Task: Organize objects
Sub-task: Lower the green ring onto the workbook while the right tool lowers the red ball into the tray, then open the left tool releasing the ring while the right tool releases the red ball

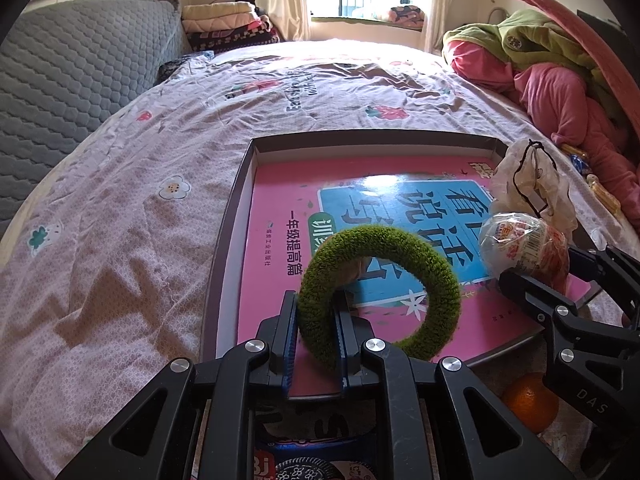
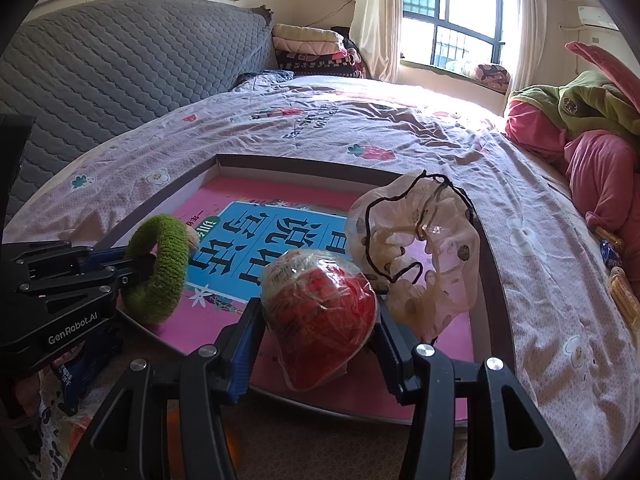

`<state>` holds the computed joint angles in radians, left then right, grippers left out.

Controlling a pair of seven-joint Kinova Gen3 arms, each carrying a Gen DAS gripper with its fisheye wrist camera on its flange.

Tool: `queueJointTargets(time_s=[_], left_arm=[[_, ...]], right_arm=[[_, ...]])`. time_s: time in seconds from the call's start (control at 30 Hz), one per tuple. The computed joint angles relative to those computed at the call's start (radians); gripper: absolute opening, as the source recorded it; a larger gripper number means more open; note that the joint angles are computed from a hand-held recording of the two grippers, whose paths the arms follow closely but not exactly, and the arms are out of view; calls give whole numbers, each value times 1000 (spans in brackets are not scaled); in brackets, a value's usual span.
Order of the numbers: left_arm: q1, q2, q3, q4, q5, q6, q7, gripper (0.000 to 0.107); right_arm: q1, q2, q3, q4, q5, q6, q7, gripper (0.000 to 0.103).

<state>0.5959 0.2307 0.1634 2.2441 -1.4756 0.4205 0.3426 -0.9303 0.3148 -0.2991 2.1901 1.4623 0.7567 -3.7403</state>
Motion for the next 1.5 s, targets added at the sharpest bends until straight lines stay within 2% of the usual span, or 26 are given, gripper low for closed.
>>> queueJointTargets(time_s=[0.43,0.8,1.5], left_arm=[[23,13,4,-9,19,60,-12,19],[22,11,3,-9,30,60,-17,19],[46,14,1,-22,73,108,-47,29]], right_arm=[[5,-2,2,-1,-6,-7,-2,52],[14,-6,3,7,-2,-21,-20,55],[8,-11,3,7,-25,-12,-16,59]])
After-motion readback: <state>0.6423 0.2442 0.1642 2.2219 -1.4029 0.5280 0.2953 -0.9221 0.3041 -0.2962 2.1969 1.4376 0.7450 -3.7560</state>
